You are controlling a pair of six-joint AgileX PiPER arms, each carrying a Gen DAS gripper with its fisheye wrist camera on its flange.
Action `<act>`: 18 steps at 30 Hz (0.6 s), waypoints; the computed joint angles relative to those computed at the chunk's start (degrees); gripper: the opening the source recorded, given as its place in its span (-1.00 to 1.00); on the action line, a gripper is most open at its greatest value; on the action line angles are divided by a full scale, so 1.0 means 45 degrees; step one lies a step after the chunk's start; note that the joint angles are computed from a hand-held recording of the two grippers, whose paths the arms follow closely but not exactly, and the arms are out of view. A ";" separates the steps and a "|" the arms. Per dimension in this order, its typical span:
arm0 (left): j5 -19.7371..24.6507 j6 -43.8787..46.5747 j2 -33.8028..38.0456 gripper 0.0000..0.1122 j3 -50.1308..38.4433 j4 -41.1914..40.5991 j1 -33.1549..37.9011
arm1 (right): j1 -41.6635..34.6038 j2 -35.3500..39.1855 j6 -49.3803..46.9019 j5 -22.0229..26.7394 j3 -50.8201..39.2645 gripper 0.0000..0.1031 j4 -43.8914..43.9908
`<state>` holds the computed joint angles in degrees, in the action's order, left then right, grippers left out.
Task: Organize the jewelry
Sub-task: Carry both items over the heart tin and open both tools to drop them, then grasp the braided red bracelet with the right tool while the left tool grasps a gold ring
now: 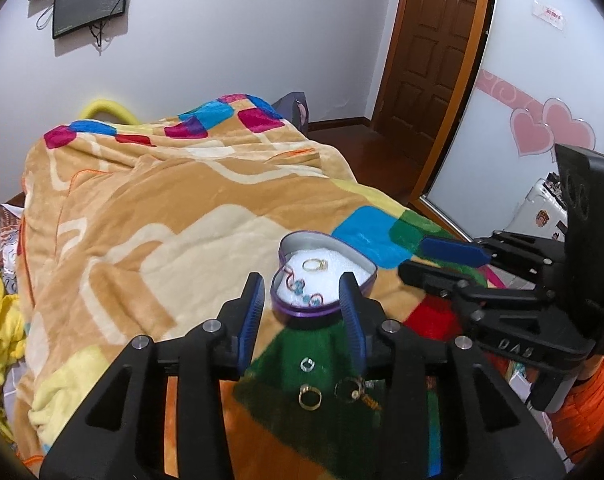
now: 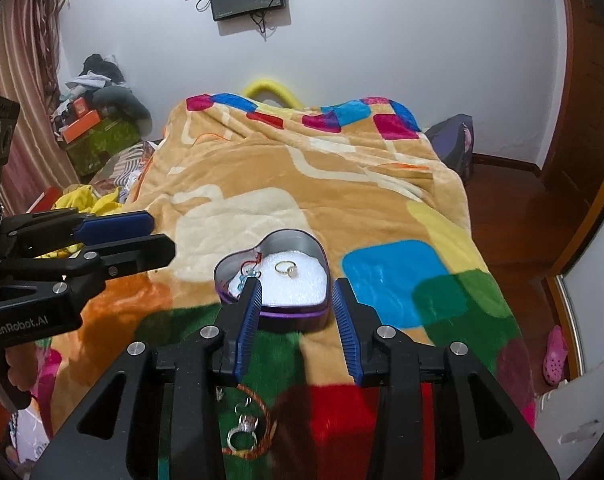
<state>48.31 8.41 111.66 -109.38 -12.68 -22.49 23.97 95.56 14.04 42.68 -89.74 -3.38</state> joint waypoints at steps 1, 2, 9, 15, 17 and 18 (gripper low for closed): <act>-0.0003 -0.0073 -0.0133 -0.32 0.0179 0.0072 0.0001 | 0.0028 -0.0082 0.0106 0.0028 0.0086 -0.35 -0.0086; -0.0022 -0.0105 -0.0255 -0.32 0.0360 0.0097 0.0022 | 0.0066 -0.0179 0.0213 0.0012 0.0214 -0.35 -0.0158; -0.0384 -0.0389 -0.1306 -0.30 0.2158 0.0530 0.0142 | 0.0228 -0.0862 0.0866 0.0022 0.1491 -0.35 -0.0374; -0.0674 -0.0389 -0.1982 -0.30 0.3621 0.0469 0.0243 | 0.0424 -0.1235 0.1331 0.0041 0.2593 -0.35 -0.0254; -0.0763 -0.0364 -0.2174 -0.30 0.4062 0.0458 0.0258 | 0.0484 -0.1305 0.1369 -0.0007 0.2911 -0.35 -0.0036; -0.0807 -0.0385 -0.2248 -0.30 0.4261 0.0500 0.0238 | 0.0519 -0.1336 0.1369 -0.0014 0.3049 -0.35 0.0056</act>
